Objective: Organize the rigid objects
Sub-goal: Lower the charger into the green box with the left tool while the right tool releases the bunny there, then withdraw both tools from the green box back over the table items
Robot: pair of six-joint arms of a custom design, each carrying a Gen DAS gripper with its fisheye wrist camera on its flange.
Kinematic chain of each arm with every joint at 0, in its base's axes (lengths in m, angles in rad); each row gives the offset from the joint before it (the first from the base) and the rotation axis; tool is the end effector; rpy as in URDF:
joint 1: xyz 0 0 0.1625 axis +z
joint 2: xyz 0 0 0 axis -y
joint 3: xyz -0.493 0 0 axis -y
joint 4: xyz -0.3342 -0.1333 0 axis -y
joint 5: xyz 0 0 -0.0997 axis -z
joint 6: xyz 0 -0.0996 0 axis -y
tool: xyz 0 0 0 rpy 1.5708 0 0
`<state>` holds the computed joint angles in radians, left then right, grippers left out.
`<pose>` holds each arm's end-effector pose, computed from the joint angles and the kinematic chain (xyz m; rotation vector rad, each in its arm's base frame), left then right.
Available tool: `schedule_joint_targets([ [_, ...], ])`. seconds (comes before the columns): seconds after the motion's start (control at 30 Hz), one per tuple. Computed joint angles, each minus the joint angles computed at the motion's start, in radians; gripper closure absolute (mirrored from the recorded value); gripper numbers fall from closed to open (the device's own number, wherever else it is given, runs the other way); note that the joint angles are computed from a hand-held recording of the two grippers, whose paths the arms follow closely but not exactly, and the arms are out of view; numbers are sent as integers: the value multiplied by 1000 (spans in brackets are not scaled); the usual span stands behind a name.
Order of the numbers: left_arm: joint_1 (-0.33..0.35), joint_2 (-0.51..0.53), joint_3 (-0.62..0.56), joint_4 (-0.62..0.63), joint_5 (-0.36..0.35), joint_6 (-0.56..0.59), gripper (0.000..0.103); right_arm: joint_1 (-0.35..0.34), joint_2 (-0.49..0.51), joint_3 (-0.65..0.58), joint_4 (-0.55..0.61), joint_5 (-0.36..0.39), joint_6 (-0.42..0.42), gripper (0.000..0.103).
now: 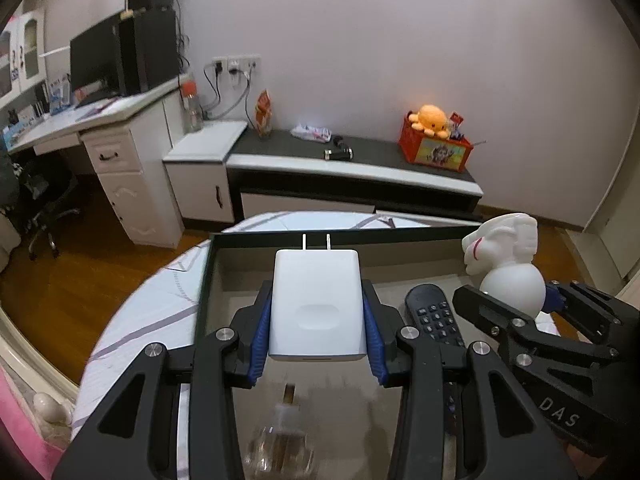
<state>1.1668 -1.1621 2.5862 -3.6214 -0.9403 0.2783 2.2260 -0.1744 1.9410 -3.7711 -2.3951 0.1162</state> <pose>0.0301 -0.4182 0.2776 0.5711 2.3759 -0.8353 0.3764 -0.3910 -0.0992 0.4143 -2.3642 0.8807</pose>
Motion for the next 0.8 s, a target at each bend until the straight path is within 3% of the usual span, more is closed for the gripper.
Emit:
schedule_joint_targets([
  [0.2,44,67,-70,51,-4,8,62,-65,8,-33,77,23,2,51],
  [0.4,67,66,-125,191,-11,-31,60,-93,9,-52,153,35,31,51],
  [0.6,42,77,-111,160,77,-34,32,-92,0,-52,202,18,63,48],
  [0.7,42,39,-96,163,84,-44,21,-89,-12,-35,218,12,93,26],
  [0.8,22,0,-60,121,104,-33,11,-72,-28,-10,185,9,109,18],
])
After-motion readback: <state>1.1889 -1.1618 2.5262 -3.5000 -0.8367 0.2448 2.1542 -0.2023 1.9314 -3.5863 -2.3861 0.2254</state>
